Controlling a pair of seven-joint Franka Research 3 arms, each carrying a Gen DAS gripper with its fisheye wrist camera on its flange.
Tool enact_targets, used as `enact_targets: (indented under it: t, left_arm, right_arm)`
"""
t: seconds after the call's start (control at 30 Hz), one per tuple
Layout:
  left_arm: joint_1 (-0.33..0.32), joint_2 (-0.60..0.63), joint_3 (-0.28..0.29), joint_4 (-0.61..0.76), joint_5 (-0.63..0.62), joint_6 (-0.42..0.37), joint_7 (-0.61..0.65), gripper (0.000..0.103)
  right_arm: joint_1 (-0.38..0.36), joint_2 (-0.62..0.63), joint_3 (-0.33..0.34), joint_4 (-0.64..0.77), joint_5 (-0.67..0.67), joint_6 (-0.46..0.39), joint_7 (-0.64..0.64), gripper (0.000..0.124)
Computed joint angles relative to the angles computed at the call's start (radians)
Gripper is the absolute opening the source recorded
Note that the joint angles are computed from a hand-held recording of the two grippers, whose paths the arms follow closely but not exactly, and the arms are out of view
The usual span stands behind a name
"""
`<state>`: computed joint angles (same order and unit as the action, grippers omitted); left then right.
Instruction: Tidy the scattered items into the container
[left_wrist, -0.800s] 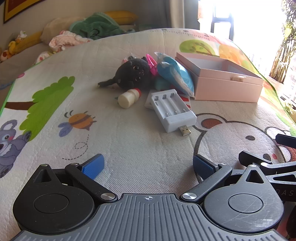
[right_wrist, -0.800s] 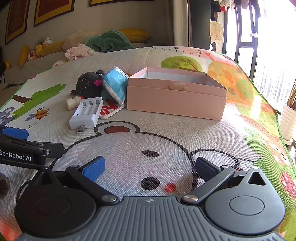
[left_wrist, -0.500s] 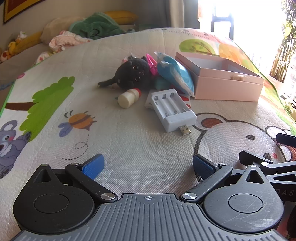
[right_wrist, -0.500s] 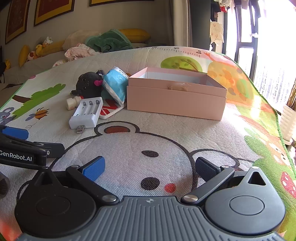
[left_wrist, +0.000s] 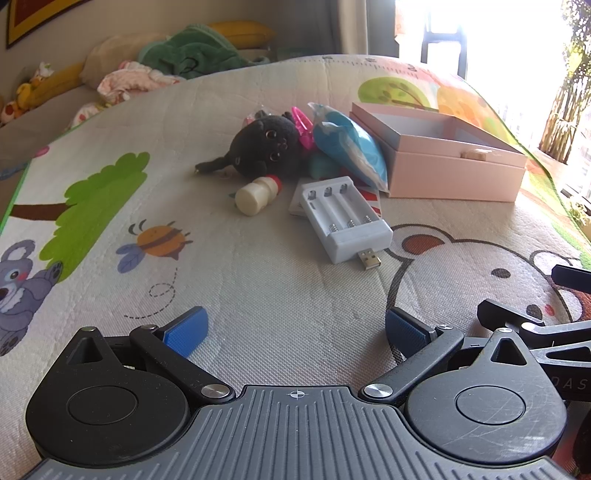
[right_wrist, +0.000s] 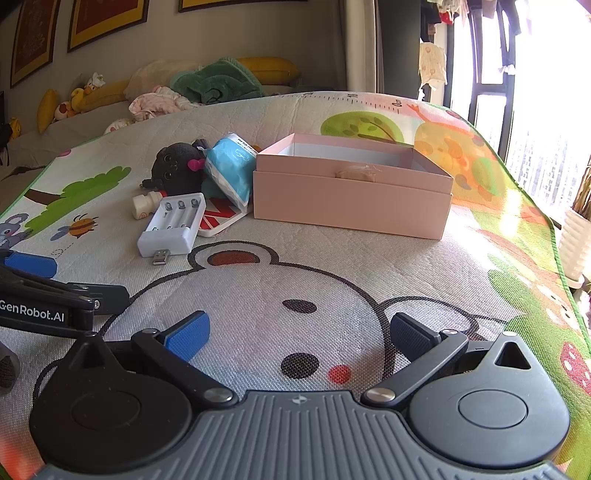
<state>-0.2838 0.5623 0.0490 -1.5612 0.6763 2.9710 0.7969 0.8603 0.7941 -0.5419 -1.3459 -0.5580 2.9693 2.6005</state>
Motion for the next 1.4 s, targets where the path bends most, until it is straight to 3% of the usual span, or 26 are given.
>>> enact_targets:
  t: [1.03, 1.23, 1.3, 1.4]
  left_arm:
    - [-0.003, -0.006, 0.002, -0.008, 0.002, -0.001, 0.001, 0.103]
    - [0.063, -0.009, -0.072, -0.024, -0.067, 0.045, 0.093, 0.103]
    - [0.03, -0.015, -0.029, -0.031, -0.057, 0.063, 0.079, 0.103]
    - [-0.069, -0.022, 0.108, -0.044, 0.03, 0.13, -0.016, 0.103]
  right_arm:
    - [0.012, 0.006, -0.016, 0.004, -0.014, -0.006, 0.004, 0.103]
    - [-0.003, -0.01, 0.017, 0.008, -0.036, -0.041, -0.035, 0.103]
    - [-0.01, -0.021, 0.035, 0.005, -0.051, -0.058, -0.055, 0.103]
    - [-0.049, -0.041, 0.096, 0.008, -0.048, -0.088, -0.101, 0.103]
